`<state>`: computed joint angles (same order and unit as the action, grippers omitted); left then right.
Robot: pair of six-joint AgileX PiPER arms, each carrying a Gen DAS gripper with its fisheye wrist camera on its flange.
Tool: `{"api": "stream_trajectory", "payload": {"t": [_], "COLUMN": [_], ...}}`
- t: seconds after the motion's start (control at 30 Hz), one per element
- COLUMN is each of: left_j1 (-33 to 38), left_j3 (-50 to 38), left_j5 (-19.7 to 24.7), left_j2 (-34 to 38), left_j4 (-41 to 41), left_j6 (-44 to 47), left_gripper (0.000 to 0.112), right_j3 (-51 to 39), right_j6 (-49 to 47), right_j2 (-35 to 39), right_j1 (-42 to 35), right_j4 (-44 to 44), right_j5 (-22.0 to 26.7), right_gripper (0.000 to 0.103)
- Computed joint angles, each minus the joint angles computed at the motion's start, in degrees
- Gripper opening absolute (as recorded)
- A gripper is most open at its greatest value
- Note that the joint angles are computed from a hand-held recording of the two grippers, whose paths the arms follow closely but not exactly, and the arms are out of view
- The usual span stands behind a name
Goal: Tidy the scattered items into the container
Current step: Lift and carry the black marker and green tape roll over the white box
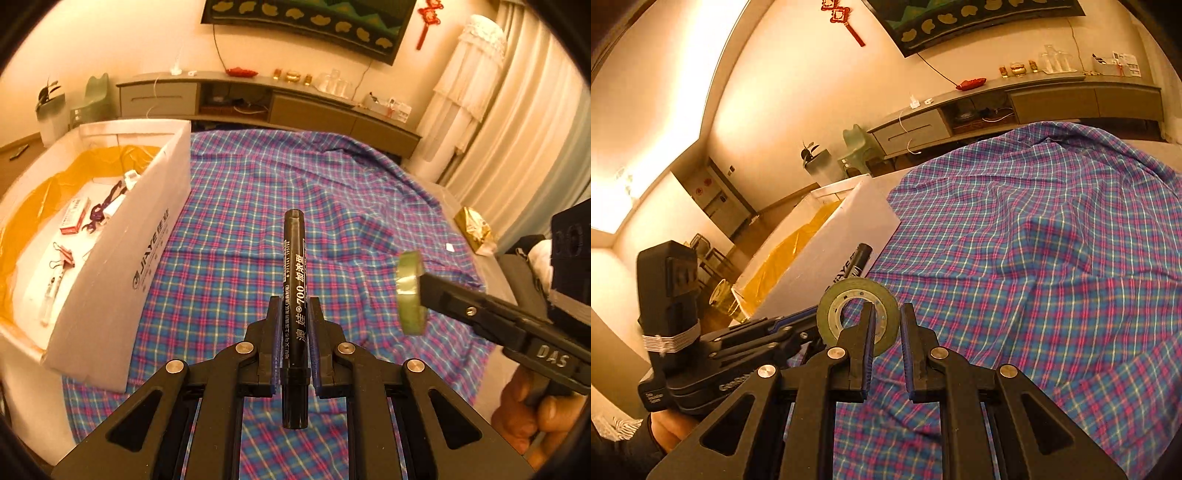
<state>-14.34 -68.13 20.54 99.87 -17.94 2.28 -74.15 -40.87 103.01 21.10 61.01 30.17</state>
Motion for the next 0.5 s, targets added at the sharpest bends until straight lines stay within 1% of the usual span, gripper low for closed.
{"api": "stream_trajectory", "payload": {"t": [0.17, 0.3, 0.5], "left_j1": [-0.6, -0.5, 1.7], "left_j3": [4.1, 6.7, 9.7], "left_j5": [-1.1, -1.5, -1.6], "left_j2": [-4.4, -7.2, -10.7], "left_j4": [-1.9, -3.5, -8.1], "left_j6": [1.5, 3.0, 7.5], "left_gripper": [0.013, 0.013, 0.013], "right_j3": [2.7, 3.9, 4.1], "right_j6": [-0.6, 0.3, 4.9], "right_j2": [-2.2, -3.5, -4.2], "right_j1": [1.2, 2.7, 5.9], "right_j4": [1.2, 0.6, -3.4], "right_j5": [-1.0, -1.9, -3.5], "right_gripper": [0.015, 0.015, 0.015]}}
